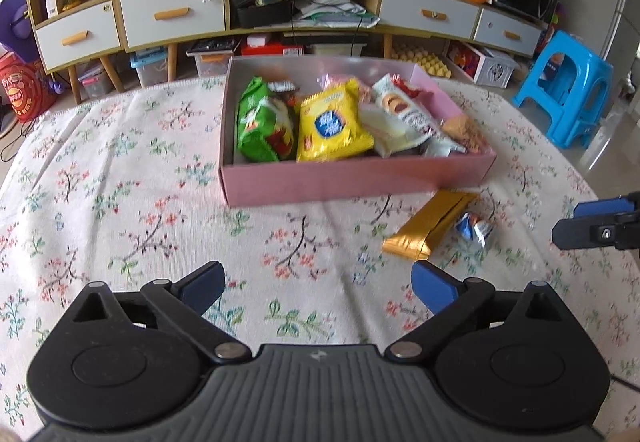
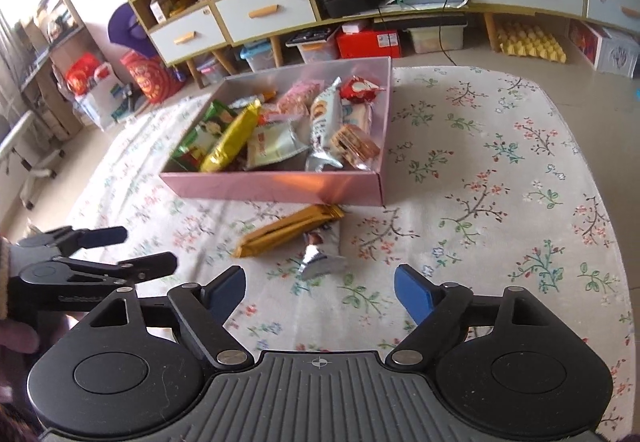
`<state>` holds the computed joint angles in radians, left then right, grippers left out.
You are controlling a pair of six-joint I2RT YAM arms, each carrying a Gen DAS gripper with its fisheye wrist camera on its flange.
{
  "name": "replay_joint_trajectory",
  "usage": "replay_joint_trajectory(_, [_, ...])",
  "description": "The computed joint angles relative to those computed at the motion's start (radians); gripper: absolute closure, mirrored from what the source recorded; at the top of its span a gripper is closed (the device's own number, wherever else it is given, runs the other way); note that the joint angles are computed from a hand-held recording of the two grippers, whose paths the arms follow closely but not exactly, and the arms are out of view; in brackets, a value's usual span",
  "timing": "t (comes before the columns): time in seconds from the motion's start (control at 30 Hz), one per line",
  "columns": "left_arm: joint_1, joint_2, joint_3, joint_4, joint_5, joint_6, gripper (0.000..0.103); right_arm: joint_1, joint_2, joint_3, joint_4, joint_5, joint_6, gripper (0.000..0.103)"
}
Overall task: Organize snacks
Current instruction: 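Withdraw both tools from the box toward the gold bar and chocolate pack, then grasp the gold wafer bar with the left tool while the right tool grasps the blue-white chocolate pack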
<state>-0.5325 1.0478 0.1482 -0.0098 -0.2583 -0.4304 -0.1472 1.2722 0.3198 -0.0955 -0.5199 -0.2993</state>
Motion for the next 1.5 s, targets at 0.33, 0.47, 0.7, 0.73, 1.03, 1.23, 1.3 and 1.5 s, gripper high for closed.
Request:
replay_joint_trajectory(0.33, [0.007,0.138,-0.005,0.108,0.014,0.034,0.003,0.073,0.148,-0.040,0.227,0.130,0.025,0.018])
replay_joint_trajectory(0.47, [-0.007,0.174,0.005,0.128,0.009,0.044,0.003,0.135,0.217,-0.044,0.337,0.161,0.057,0.018])
replay_joint_trajectory(0.7, [-0.008,0.214,0.007,0.147,0.006,0.060,0.003,0.237,0.337,-0.025,0.490,0.204,0.085,0.041])
replay_joint_trajectory(0.73, [-0.006,0.215,0.007,0.146,0.008,0.062,0.003,0.242,0.353,-0.016,0.492,0.204,0.086,0.049])
replay_joint_trajectory(1.03, [-0.020,0.274,0.042,0.194,0.018,0.055,0.006,0.224,0.399,0.020,0.457,0.173,0.059,0.083])
replay_joint_trajectory(1.23, [-0.060,0.405,0.102,0.297,0.026,0.068,0.017,0.153,0.374,0.038,0.364,0.156,0.034,0.083])
replay_joint_trajectory(1.3, [-0.069,0.444,0.122,0.323,0.032,0.075,0.020,0.128,0.371,0.046,0.339,0.150,0.023,0.083])
replay_joint_trajectory(1.5, [-0.109,0.574,0.182,0.392,0.014,0.101,0.030,0.070,0.375,0.074,0.269,0.146,0.002,0.083])
